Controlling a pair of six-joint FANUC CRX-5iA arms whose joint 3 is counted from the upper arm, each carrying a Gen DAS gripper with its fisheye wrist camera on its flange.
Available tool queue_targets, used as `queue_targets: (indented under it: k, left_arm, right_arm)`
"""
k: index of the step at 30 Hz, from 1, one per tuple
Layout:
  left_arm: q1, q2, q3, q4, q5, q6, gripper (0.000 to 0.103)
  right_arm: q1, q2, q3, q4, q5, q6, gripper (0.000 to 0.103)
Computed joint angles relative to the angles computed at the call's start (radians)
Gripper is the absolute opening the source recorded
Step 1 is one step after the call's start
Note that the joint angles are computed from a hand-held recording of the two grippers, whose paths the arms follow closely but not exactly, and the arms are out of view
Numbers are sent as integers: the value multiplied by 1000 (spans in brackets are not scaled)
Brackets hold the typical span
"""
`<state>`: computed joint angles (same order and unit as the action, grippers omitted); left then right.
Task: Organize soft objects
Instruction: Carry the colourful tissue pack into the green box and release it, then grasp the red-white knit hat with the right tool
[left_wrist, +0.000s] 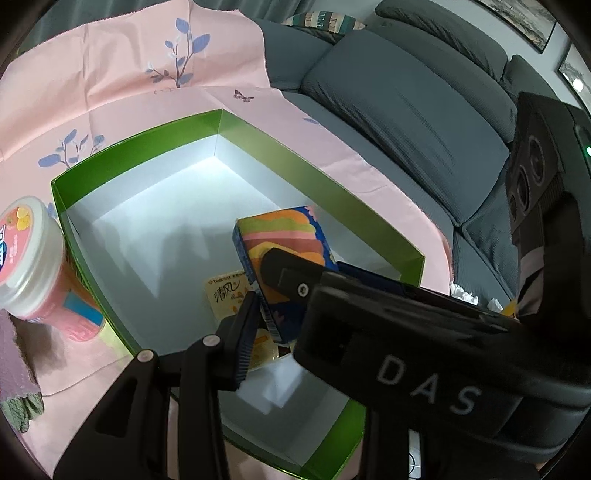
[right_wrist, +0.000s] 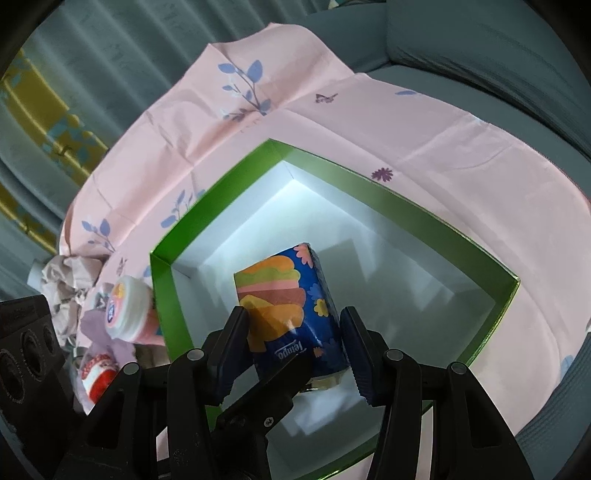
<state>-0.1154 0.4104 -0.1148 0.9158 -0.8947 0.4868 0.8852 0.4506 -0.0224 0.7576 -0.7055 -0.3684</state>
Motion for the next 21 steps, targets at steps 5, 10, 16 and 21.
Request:
queue_targets:
  k: [5, 10, 16, 21]
  left_arm:
    - [5, -6, -12, 21, -1, -10, 34]
    - [19, -40, -53, 52, 21, -35, 41]
    - [72, -142, -176, 157, 59, -142, 70]
    - [150, -242, -301, 220, 121, -184, 81]
  right_arm:
    - [0, -9, -20, 35, 19, -28, 55]
    - [15, -1, 0, 52, -27, -28, 55]
    - [32, 4, 12, 121, -54, -55, 69]
    - [55, 18, 40, 181, -41, -24, 78]
